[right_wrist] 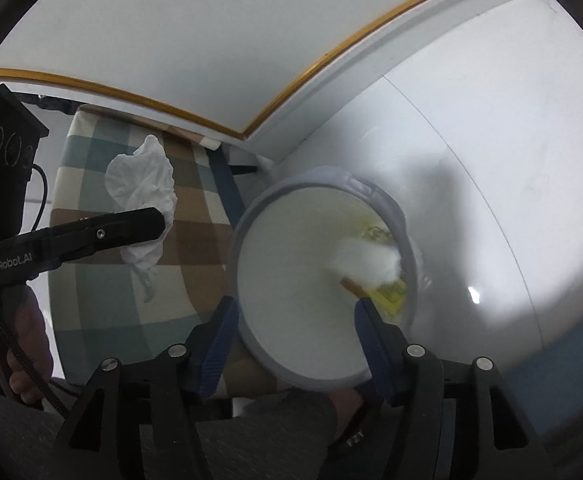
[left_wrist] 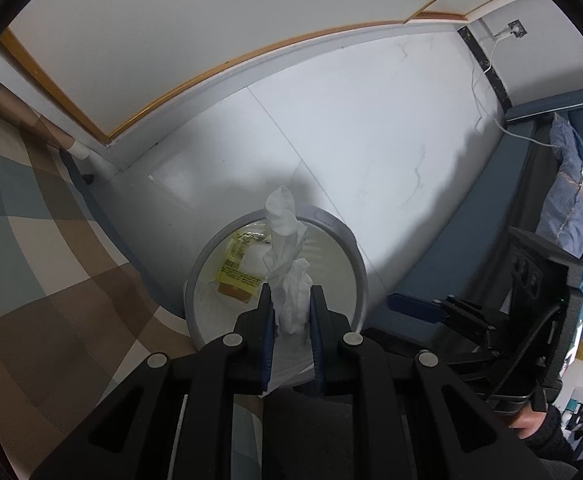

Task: Collect trash
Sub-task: 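Open the right gripper to drop its tissue into the bin, then open the left gripper to drop its tissue into the bin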

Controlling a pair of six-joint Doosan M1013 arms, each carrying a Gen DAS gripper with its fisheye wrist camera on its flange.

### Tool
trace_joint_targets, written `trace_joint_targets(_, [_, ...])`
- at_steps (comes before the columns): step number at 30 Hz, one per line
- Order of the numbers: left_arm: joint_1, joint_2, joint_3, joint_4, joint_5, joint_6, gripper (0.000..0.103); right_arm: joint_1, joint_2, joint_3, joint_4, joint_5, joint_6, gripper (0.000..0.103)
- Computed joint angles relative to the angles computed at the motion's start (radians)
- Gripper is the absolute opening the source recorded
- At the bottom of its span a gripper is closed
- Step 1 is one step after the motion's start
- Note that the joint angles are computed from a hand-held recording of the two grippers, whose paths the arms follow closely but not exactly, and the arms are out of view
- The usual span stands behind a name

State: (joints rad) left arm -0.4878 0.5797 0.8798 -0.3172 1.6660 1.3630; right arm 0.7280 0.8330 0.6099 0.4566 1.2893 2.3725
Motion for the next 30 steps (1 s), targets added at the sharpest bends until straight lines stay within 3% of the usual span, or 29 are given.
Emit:
trace_joint_targets(10, [-0.009, 0.015, -0.01, -0.005, 0.048, -0.004, 0.013, 0.004, -0.063, 0.083, -0.12, -0.026, 0.097, 0.077])
trace_joint_targets(13, [-0.012, 0.017, -0.011, 0.004, 0.059, -0.009, 0.021, 0.009, -0.066, 0.083, -0.147, -0.036, 0.113, 0.077])
trace_joint_targets(20, [-0.022, 0.001, 0.002, 0.037, 0.034, 0.031, 0.023, 0.017, -0.086, 0.099, -0.225, -0.078, 0.196, 0.084])
trace_joint_targets(22, [-0.023, -0.005, 0.007, 0.04, 0.022, 0.048, 0.031, 0.021, -0.101, 0.118, -0.265, -0.102, 0.227, 0.088])
trace_joint_targets(24, [-0.019, -0.009, 0.013, 0.025, 0.016, 0.043, 0.049, 0.022, -0.11, 0.127, -0.268, -0.119, 0.239, 0.089])
trace_joint_targets(28, [-0.014, -0.021, 0.028, 0.01, -0.009, 0.041, 0.052, 0.026, -0.111, 0.113, -0.294, -0.11, 0.248, 0.089])
trace_joint_targets(30, [-0.01, -0.027, 0.036, 0.006, -0.02, 0.029, 0.063, 0.026, -0.115, 0.116, -0.3, -0.117, 0.254, 0.089])
